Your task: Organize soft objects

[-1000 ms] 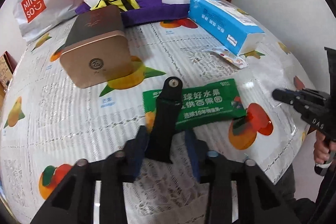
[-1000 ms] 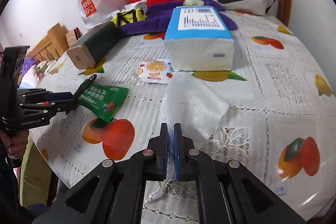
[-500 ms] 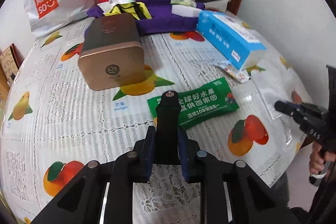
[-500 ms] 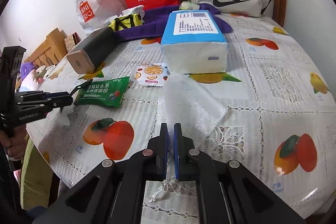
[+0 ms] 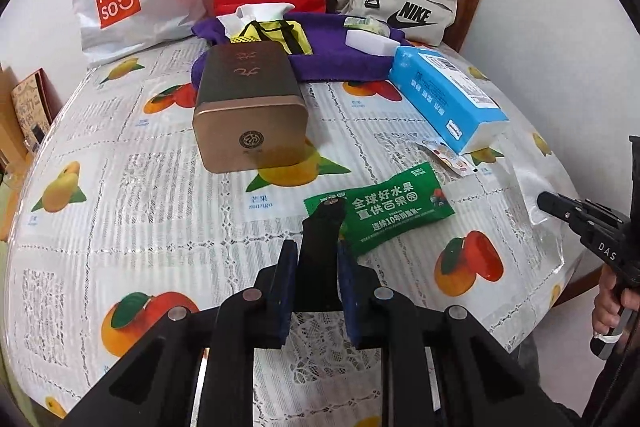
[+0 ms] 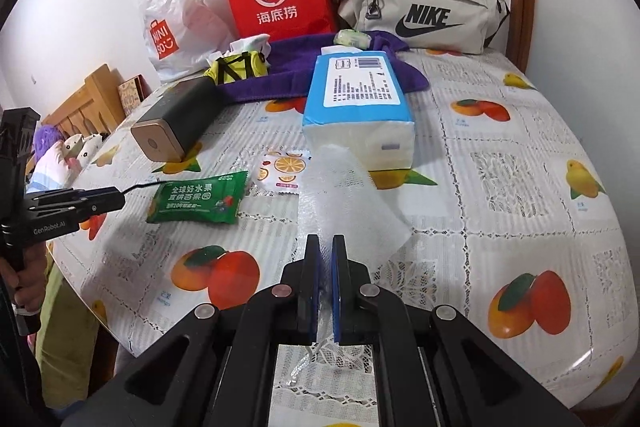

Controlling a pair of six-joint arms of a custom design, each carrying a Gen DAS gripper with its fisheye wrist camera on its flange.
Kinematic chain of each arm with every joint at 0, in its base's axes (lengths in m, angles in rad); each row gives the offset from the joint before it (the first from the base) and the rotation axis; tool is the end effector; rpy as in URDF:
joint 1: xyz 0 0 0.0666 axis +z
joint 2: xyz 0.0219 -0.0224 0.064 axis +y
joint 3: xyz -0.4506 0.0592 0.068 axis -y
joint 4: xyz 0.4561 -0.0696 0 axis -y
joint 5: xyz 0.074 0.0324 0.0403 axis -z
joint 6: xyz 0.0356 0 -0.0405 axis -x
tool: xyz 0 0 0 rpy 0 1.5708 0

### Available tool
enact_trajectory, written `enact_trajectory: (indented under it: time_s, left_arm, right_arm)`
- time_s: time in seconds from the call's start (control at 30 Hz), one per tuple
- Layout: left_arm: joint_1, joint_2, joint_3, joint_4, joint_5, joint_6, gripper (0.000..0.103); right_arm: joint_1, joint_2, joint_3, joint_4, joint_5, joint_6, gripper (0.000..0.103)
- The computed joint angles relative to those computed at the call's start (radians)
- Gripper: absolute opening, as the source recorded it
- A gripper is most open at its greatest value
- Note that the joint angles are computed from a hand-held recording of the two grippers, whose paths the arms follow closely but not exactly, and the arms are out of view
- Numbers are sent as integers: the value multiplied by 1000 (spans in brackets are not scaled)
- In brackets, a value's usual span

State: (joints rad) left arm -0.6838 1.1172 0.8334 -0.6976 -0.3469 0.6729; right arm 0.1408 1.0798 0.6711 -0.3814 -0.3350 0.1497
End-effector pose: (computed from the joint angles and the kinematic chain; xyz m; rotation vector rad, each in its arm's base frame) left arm 0.3043 -0.2329 0.3483 -0.1179 2.4702 -0.1335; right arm 0.3584 0.0622 0.3022 -0.4983 2.2849 0.3902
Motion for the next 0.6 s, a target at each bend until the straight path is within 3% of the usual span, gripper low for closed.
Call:
enact_trajectory:
  time_s: [0.6]
  left_arm:
    - [13, -48, 51, -15, -45, -24, 19]
  right_arm:
    - [5, -75, 40, -15, -39, 26, 5]
